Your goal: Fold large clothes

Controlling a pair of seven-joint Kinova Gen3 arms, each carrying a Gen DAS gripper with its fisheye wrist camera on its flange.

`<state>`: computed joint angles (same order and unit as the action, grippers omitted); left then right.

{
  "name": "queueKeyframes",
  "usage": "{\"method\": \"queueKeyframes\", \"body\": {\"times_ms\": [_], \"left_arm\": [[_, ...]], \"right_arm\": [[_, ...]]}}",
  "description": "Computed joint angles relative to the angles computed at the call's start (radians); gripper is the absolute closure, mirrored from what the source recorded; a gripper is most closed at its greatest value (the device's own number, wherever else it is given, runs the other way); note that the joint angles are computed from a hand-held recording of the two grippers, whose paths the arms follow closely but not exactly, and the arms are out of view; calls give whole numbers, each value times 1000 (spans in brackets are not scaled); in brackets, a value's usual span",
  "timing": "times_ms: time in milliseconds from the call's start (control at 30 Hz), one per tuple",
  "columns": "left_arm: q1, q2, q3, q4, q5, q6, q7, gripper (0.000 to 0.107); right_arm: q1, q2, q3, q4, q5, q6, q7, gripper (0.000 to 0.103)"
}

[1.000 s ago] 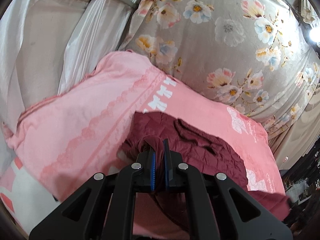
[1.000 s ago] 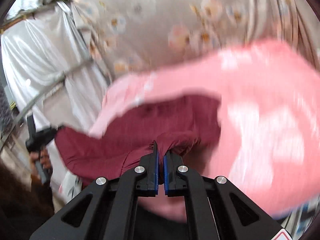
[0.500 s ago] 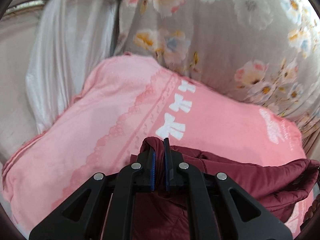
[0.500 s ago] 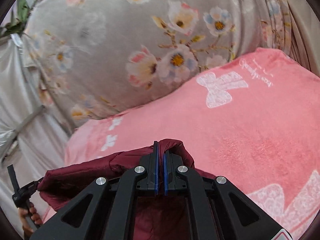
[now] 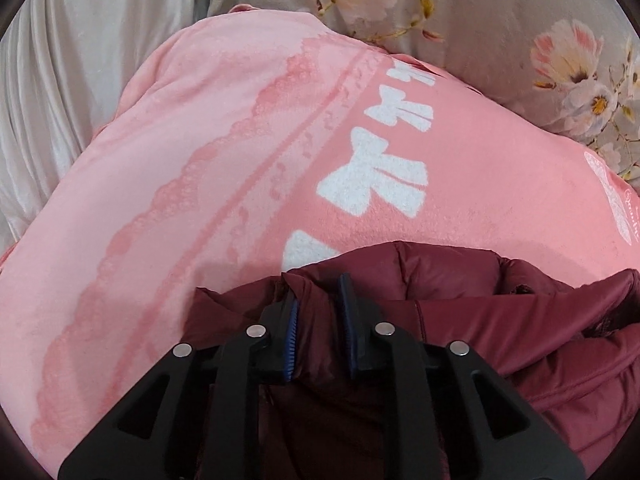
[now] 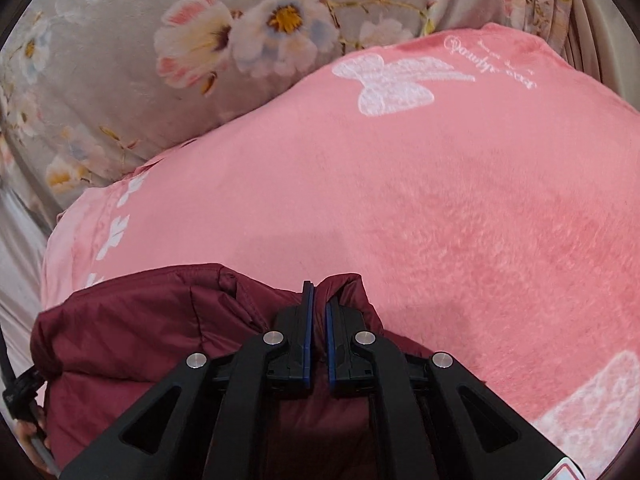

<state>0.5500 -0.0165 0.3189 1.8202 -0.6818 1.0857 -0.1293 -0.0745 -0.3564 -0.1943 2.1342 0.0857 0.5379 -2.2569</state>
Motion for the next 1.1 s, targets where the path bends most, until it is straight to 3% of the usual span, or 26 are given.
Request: {"method": "queueKeyframes", "body": {"times_ms": [67, 133, 200, 233, 267, 300, 333, 367, 400, 467, 633, 767, 900, 1000, 1100], "left_arm": [[-5, -7, -3, 13, -4, -28, 26, 89], [-11, -26, -20, 21, 8, -56, 35, 87], [-86, -79, 16, 23, 55, -77, -4, 84], [-132, -106, 52, 19, 63, -78, -20, 84], [-178, -127, 95, 9, 56, -62, -31, 83], [-220, -147, 142, -9, 33, -30, -30, 76], [-266, -186, 186, -16, -6, 11, -18, 37], [-312, -216, 232, -28, -47, 51, -8, 20], [-346, -239, 278, -43, -88, 92, 9, 14], [-359, -229, 341, -88, -153, 172, 32, 17], [-160, -62, 368, -249, -211, 293, 9, 26], [15, 115, 343, -349, -226, 270, -40, 30], [190, 256, 209, -429, -219, 250, -81, 32], [271, 310, 77, -465, -165, 245, -110, 32], [313, 325, -29, -442, -120, 208, -113, 33]], "right_arm": [[-7, 3, 8, 0, -1, -4, 0, 99], [-59, -6, 78, -2, -45, -1, 49, 98], [-96, -41, 154, 7, -121, -7, 125, 96], [-93, -66, 166, 10, -143, -8, 144, 91], [-72, -90, 161, 10, -148, -6, 147, 76], [-33, -123, 141, 10, -138, -4, 134, 66], [13, -150, 104, 11, -116, -9, 104, 51], [46, -181, 83, 8, -101, -7, 91, 50], [61, -196, 72, -2, -95, 5, 93, 50], [97, -218, 8, -49, -66, 52, 97, 52], [54, -148, -224, -167, 132, 118, -13, 67], [8, -17, -409, -228, 295, 147, -116, 84], [45, 114, -591, -266, 422, 199, -158, 87], [155, 176, -678, -279, 403, 208, -132, 88], [194, 217, -667, -274, 409, 211, -140, 89]]}}
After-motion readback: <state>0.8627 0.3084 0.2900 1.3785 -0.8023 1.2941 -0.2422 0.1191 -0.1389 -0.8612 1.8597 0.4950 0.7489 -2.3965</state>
